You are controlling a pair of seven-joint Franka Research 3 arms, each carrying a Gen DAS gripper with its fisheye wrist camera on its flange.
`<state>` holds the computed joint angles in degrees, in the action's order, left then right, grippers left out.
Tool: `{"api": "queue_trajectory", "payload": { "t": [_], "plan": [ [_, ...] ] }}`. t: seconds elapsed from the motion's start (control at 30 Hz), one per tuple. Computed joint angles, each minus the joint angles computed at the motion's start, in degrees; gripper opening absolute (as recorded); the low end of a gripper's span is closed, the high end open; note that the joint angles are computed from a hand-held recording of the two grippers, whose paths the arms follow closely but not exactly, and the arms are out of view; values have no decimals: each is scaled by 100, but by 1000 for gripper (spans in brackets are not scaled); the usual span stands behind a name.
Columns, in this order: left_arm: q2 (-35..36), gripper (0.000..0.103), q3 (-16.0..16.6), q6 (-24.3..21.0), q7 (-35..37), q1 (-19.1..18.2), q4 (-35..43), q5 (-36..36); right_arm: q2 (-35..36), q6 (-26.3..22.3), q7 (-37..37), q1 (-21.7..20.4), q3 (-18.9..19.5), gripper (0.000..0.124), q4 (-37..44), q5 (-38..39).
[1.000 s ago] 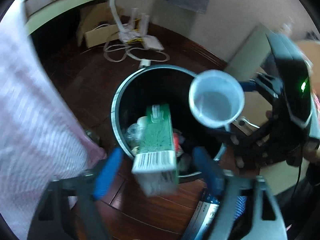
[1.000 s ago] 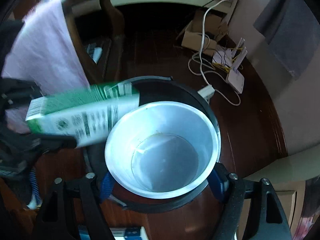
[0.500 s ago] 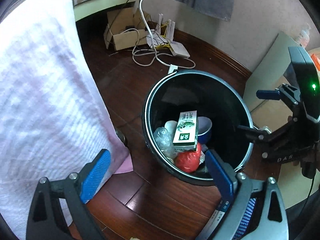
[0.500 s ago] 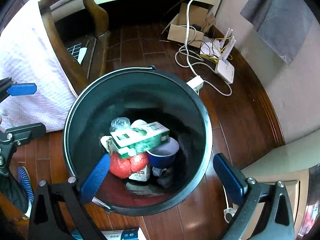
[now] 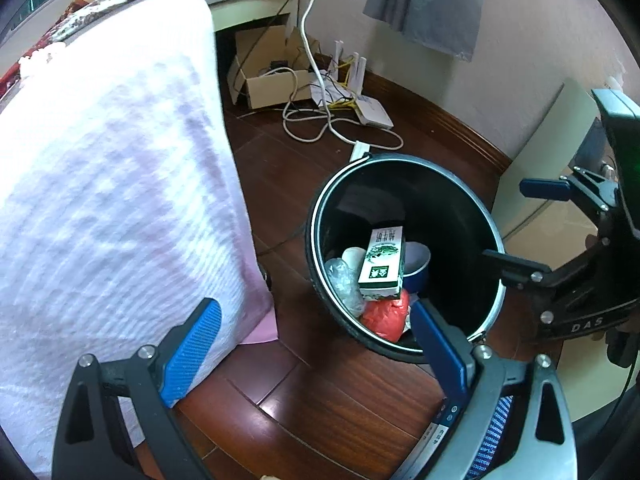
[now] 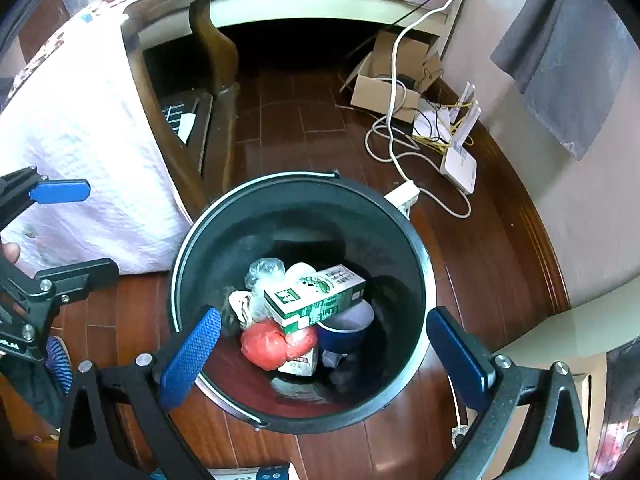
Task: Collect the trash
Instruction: 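Move both tools back from the bin toward the table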
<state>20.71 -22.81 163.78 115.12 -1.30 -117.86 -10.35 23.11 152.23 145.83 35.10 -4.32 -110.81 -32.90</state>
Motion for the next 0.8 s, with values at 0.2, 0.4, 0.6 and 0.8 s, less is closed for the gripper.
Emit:
{"api": "queue_trajectory", "payload": {
  "t": [0.2,0.4,0.6,0.8],
  "plan": [
    [-247,96,-149,132,132,158,-206,-272,-120,-49,115,78,-7,103,10,-194],
    [-656,96,-165,295,258,206,-453,-739,-268,-82,359,130,1,103,29,-547],
    [-1099,96,-8,333,632,131,-575,-1416,-477,-123,651,121,94,103,156,-985],
    [-1435,96,358,443,998,-34,-546,-2078,-483,-69,762,99,196,103,479,-1365]
  ]
}}
